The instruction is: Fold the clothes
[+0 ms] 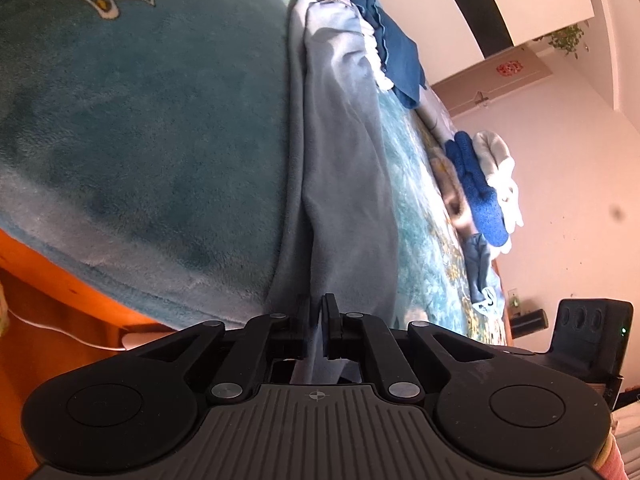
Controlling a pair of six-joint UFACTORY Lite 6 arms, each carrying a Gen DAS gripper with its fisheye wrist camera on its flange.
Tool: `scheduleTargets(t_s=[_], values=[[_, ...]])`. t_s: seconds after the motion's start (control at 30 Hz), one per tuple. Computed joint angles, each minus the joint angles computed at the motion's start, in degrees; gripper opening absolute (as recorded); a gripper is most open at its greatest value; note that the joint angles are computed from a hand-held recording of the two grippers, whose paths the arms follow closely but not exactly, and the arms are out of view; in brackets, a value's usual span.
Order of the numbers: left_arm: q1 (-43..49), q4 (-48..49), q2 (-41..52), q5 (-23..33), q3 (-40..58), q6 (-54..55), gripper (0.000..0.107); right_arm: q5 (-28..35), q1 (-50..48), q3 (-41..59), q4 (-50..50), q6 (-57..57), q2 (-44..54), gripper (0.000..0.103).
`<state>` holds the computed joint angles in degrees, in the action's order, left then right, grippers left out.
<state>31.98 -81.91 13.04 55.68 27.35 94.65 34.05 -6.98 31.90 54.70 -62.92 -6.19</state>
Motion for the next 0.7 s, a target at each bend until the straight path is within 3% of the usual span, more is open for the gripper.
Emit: scheduleTargets(t_s=[0.2, 0.3, 0.53, 0.7], values=[[-0.73, -1.82, 1.29, 2.43, 1.08, 1.09, 0.007, 0.58, -2.38, 0.68, -3.89, 0.98, -3.74, 0.015], [-1.83, -2.62, 1.76, 2.01, 1.33, 1.31, 0.007, 0.08, -2.23, 5.79, -5.04, 1.80, -2.36, 0.020], [-2.10, -3.39, 2.59, 1.33, 1.52, 1.25, 0.008, -6.36, 8.80, 31.75, -7.71, 6.55, 18.28, 0.025], [-3.07, -3.78, 1.62, 0.14, 1.20, 1.62, 0.008, -5.76, 15.74, 57.69, -22.35, 23.19, 38.99, 0.025]])
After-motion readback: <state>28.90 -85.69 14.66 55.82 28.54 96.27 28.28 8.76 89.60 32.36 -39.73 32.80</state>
